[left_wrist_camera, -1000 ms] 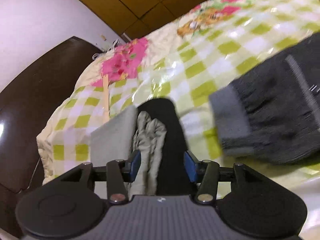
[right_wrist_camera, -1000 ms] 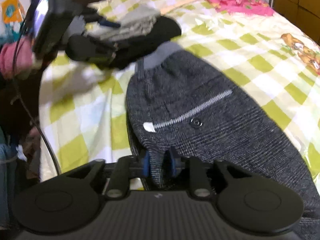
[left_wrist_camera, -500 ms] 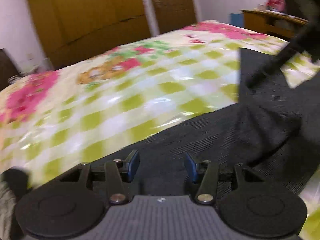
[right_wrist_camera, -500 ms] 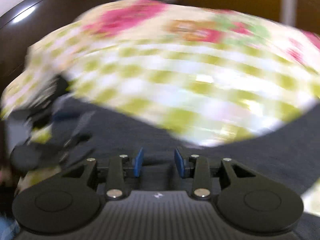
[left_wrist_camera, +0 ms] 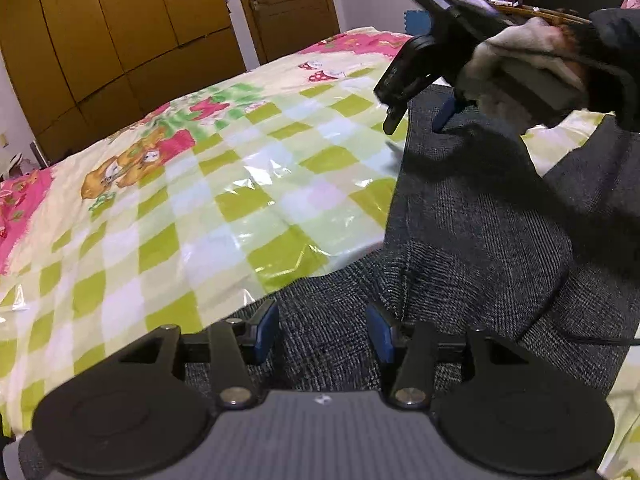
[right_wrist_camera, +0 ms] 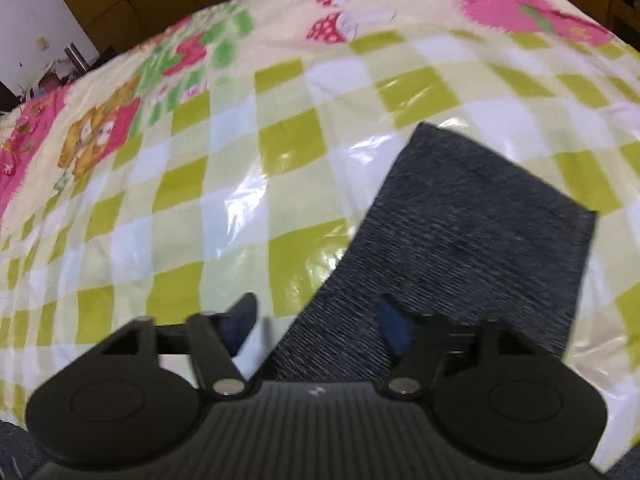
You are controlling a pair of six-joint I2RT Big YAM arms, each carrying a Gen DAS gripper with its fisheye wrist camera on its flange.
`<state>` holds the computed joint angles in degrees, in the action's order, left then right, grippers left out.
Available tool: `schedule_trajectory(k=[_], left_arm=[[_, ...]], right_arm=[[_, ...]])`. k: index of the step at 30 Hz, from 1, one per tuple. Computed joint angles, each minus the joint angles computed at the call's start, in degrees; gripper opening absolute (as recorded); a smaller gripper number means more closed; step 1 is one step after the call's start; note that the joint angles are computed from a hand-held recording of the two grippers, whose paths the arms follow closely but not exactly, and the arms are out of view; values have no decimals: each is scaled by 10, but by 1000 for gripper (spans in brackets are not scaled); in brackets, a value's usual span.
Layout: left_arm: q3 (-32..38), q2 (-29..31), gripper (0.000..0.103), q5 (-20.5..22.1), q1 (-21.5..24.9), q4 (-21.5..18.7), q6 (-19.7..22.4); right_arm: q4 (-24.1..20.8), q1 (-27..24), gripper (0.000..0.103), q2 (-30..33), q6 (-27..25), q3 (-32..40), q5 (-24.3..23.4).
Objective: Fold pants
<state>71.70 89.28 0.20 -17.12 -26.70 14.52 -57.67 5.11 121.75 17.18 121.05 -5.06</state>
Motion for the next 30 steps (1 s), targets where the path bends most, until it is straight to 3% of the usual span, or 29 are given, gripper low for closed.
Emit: schedule_trajectory(k=[1, 2, 3, 4, 6, 7, 11, 16, 22, 26, 30], left_arm=[[-4, -3, 61, -1, -1, 0, -3], [-6, -6, 61, -2, -2, 0, -5], [-8, -8, 61, -2, -2, 0, -7], [-10, -10, 61, -2, -2, 0, -7], [-13, -14, 61, -4, -2, 2, -1], [-13, -15, 61, -5, -3, 1, 1], [-16, -25, 61, -16, -7, 0, 4], [-17, -41, 66, -9, -18, -9, 7], [-12, -42, 68, 11, -65, -18, 18], [12, -27, 68, 14, -97, -36, 16], [33, -17, 69, -4, -113, -32, 31]], right_arm=[[0, 1, 67, 6, 0, 4, 13], [-2, 2, 56, 11, 3, 9, 28], [-2, 2, 37, 13, 8, 9, 48], [2, -1, 30, 8, 6, 1, 52], [16, -10, 9, -10, 0, -25, 35], [24, -16, 4, -22, 4, -41, 22], [101, -47, 4, -126, -1, -163, -51], [200, -119, 2, -314, 12, -350, -142], [234, -226, 2, -498, 76, -547, -199], [239, -256, 5, -496, 94, -604, -220], [299, -246, 13, -429, 110, -567, -252]])
